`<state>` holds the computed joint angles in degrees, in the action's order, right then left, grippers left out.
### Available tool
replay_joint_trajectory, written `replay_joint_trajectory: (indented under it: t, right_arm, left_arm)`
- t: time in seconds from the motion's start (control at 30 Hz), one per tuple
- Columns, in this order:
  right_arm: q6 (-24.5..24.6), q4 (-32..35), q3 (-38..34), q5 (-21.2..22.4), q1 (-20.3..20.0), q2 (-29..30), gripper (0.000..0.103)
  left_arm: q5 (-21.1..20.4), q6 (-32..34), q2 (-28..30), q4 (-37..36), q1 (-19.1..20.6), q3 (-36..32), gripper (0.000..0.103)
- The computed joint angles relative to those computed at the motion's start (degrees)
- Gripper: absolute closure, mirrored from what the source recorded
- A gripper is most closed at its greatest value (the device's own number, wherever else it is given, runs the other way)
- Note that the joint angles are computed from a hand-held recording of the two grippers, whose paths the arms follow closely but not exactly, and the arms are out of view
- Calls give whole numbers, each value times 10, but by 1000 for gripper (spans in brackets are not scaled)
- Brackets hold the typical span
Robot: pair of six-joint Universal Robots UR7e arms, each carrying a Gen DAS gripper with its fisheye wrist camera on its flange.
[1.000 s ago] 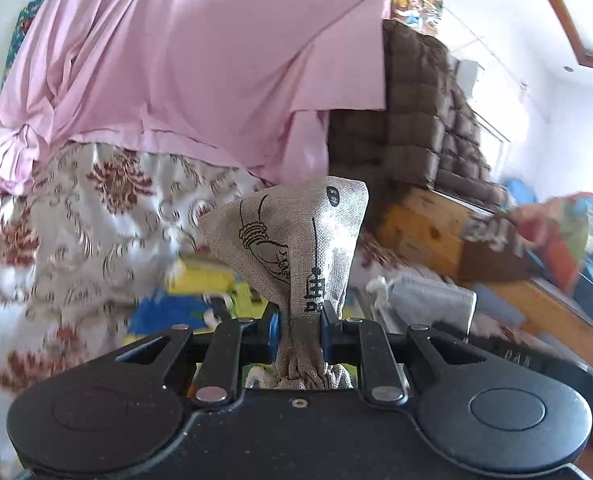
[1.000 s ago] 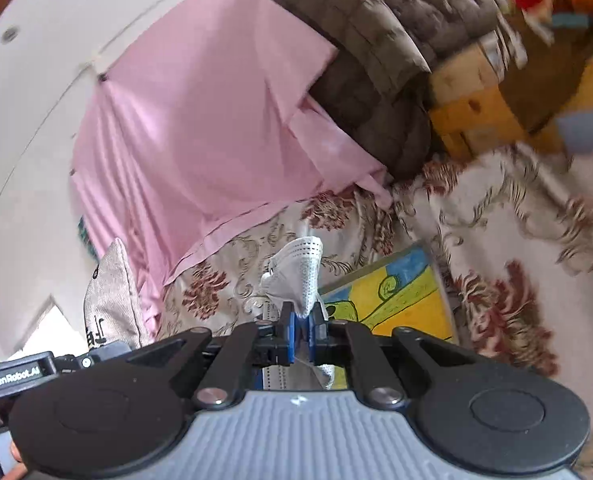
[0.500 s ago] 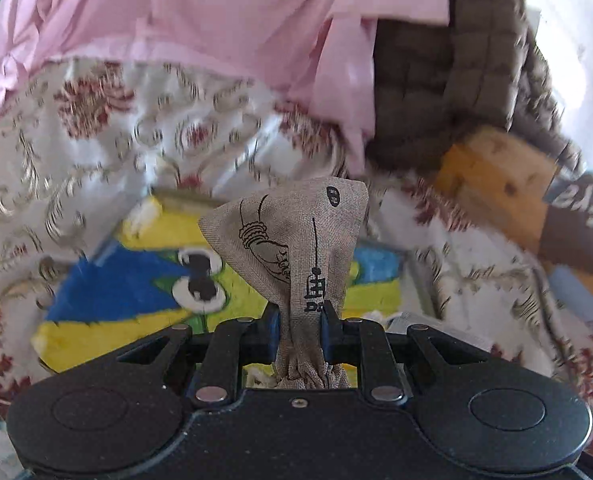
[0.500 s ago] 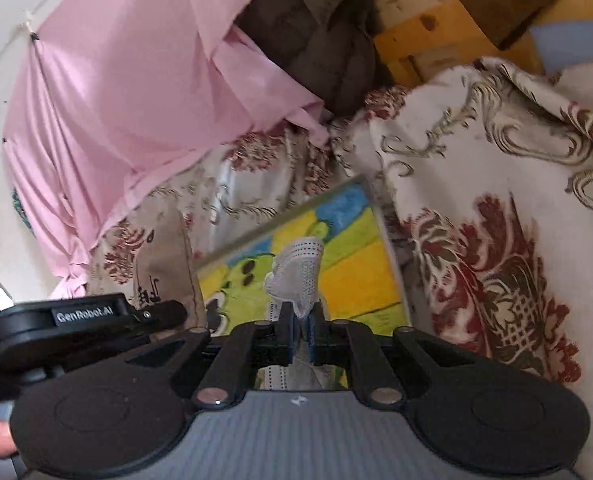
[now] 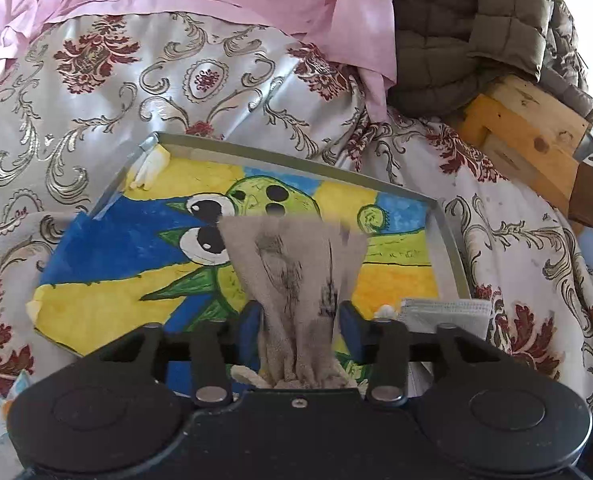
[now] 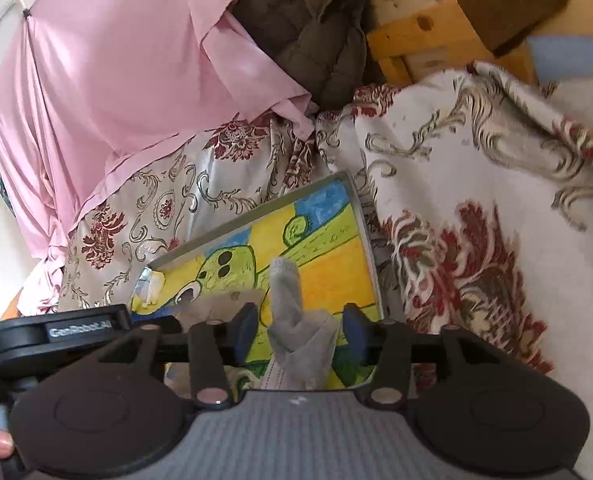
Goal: Organize soft objects
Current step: 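Carry pouch and sock onto the cartoon-painted tray and open both grippers, then move both grippers back over the pile of soft items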
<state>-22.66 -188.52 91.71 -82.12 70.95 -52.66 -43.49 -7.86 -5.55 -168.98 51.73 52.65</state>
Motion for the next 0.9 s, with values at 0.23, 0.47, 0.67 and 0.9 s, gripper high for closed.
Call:
replay_joint_trajectory:
  t: [0.23,0.47,0.67,0.9]
  right_arm:
    - [-37,-67,43,-5,9,-28,27]
    - [-77,-151,124,38,12,-83,8]
    - [-107,-224,201,70,8,-134,0]
    - [-117,-270,301,107,-11,-199,0]
  left_arm:
    - [33,22,-26,-79,-20,59,32]
    - [77,100,-56,-239,-61,148,18]
    - [106,149,-85,-367,-100,233,9]
    - [145,209,-118,-517,-150,350,4]
